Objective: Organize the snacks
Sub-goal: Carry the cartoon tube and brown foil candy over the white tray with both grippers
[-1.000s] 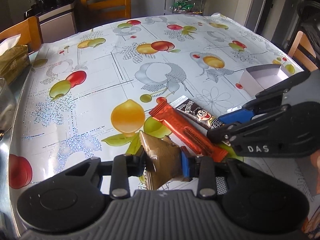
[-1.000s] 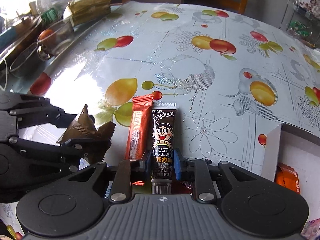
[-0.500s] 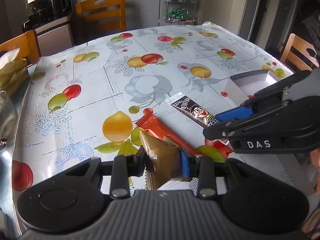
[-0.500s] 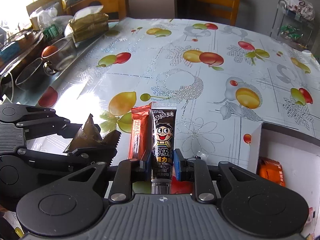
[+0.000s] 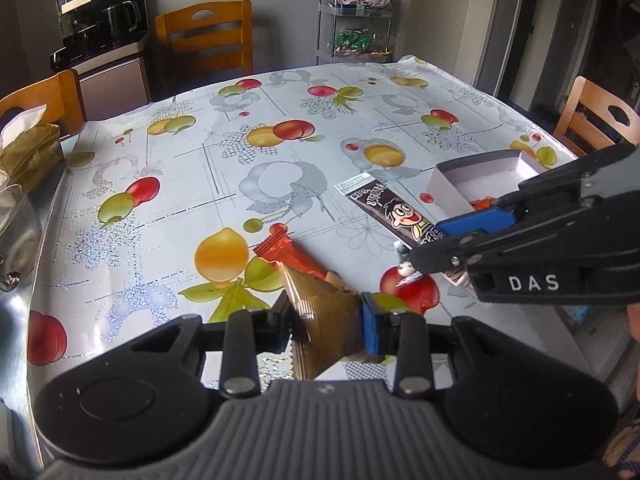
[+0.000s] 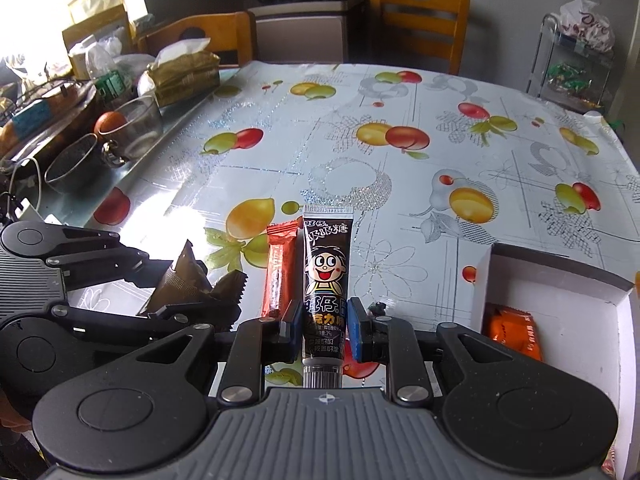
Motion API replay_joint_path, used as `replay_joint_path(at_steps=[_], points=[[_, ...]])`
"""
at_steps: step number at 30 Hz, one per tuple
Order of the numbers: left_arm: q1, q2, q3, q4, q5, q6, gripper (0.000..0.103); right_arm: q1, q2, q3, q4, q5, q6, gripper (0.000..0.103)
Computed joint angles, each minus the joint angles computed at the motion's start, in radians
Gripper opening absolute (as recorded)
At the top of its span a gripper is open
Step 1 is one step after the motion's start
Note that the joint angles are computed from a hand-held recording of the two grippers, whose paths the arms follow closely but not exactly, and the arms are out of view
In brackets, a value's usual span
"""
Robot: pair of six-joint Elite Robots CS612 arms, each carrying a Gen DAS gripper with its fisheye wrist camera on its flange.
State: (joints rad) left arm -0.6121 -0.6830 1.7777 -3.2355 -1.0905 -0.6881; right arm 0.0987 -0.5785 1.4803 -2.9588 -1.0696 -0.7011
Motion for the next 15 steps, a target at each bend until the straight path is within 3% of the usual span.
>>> replay_joint_path(at_steps=[15], points=[[-0.017,-0.008,-0.008,0.012,0.008,-0.045,0.032,-0.024,-0.023,0.044,-0.064,0.02,0.027,0.025]])
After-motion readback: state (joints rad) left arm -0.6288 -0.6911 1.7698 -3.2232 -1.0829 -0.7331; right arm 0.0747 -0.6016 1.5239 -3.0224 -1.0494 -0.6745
